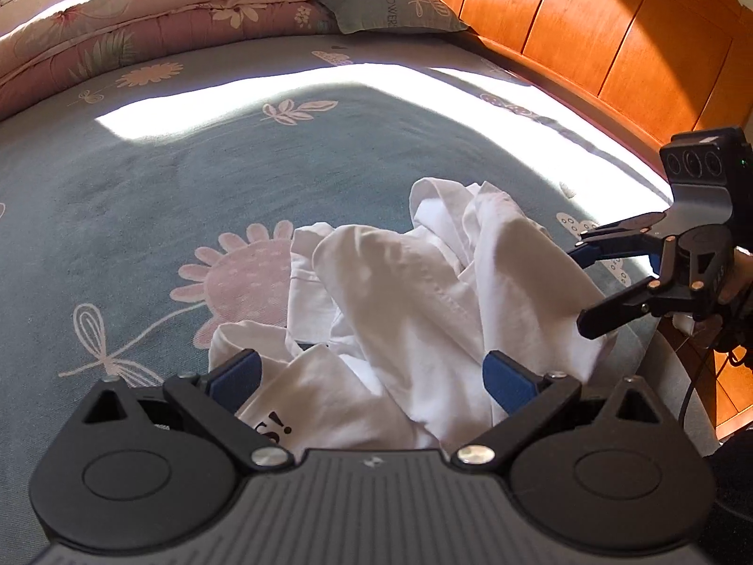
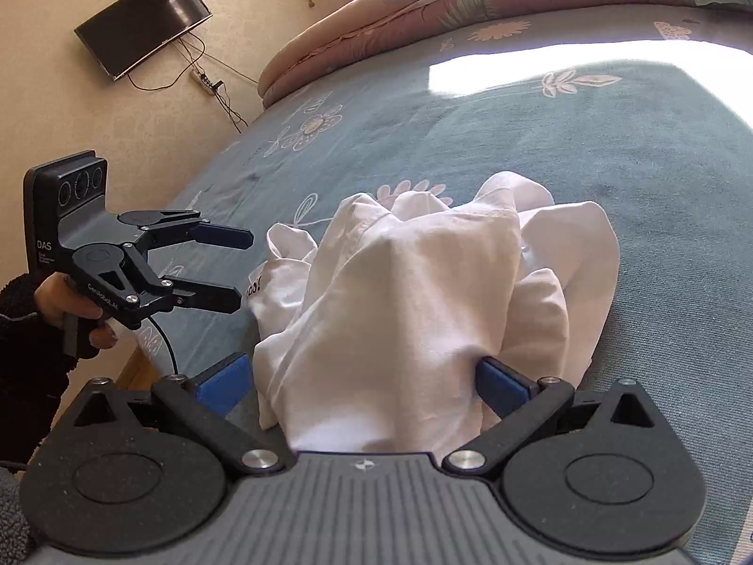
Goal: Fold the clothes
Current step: 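Close the right gripper on the white shirt fabric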
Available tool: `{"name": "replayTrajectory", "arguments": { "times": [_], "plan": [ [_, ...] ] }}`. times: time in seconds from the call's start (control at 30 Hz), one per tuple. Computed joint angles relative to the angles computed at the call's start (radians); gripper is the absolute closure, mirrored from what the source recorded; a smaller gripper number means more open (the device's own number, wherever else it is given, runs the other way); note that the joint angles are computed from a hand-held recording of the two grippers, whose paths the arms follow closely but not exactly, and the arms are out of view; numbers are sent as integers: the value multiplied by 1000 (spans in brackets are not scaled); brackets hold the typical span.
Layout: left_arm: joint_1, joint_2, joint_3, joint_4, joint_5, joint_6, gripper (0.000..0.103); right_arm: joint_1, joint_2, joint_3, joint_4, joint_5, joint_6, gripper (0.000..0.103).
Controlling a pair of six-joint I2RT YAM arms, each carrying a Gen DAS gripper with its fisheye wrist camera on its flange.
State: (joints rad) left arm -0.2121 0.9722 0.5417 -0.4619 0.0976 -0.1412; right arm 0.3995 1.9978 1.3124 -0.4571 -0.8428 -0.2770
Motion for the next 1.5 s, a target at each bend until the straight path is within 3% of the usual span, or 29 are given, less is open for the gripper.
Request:
{"name": "replayTrajectory", "arguments": {
  "times": [0.07, 0.23, 0.4, 0.47, 0.57, 0.8, 0.93, 1.17, 1.23, 1.33, 1.4, 1.5],
  "plan": [
    [-17, -14, -16, -3, -8, -15, 3, 0, 23, 26, -2, -21, 30, 0],
    [23, -67, -56, -44, 11, -28, 3, -65, -2, 11, -39, -195, -42, 0],
    [51, -52, -67, -39, 26, -47, 3, -83, 80, 38, 9, -93, 65, 0],
    [31, -46, -64, -33, 24, -52, 3, -86, 122, 49, 48, -120, 119, 0],
    [-1, -35, -58, -29, 17, -53, 3, -75, 136, 47, 127, -202, 204, 0],
    [-13, -16, -58, -20, 15, -60, 3, -108, 86, 42, 157, -454, 238, 0],
    [-18, 11, -54, -4, 16, -61, 3, -145, 84, 59, 92, -512, 194, 0],
    [-33, 22, -56, 7, 21, -71, 3, -80, 195, 204, -92, -332, 55, 1],
    [-26, 17, -61, 6, 27, -70, 3, -54, 234, 255, -134, -275, 20, 6],
    [-12, 10, -69, 6, 35, -69, 3, -48, 298, 330, -212, -223, -27, 25],
    [1, 1, -73, 10, 46, -66, 3, -68, 326, 358, -249, -233, -33, 44],
    [24, -12, -72, 23, 77, -60, 3, -99, 293, 321, -263, -254, -51, 52]
  ]
}}
